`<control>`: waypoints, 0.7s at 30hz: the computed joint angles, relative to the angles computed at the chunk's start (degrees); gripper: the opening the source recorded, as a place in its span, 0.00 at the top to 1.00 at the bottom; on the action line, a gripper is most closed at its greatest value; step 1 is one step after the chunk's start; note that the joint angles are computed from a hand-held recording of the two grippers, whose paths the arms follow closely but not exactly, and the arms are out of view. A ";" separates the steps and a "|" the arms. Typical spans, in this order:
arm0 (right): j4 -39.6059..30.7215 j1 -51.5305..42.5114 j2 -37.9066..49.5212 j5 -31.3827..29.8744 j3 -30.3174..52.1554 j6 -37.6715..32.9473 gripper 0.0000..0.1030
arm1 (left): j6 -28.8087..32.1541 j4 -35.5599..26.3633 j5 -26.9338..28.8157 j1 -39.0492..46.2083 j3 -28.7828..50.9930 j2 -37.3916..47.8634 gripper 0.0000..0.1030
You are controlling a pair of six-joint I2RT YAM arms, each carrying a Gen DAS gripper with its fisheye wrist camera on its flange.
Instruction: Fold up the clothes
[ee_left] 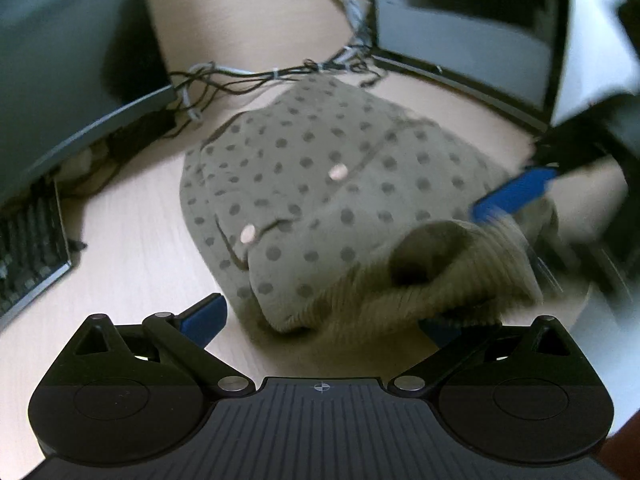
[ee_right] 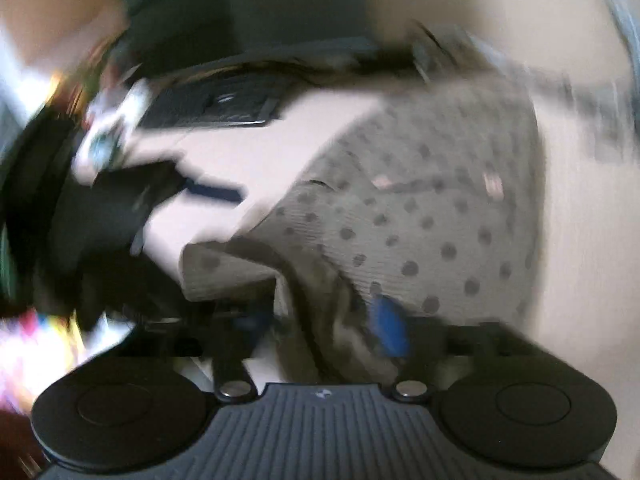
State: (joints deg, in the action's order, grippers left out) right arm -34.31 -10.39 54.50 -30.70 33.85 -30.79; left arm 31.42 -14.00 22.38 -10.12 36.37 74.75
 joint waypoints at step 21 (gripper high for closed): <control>-7.33 2.88 17.78 6.12 21.64 11.80 0.83 | 30.18 -6.07 14.98 9.66 5.26 2.79 0.00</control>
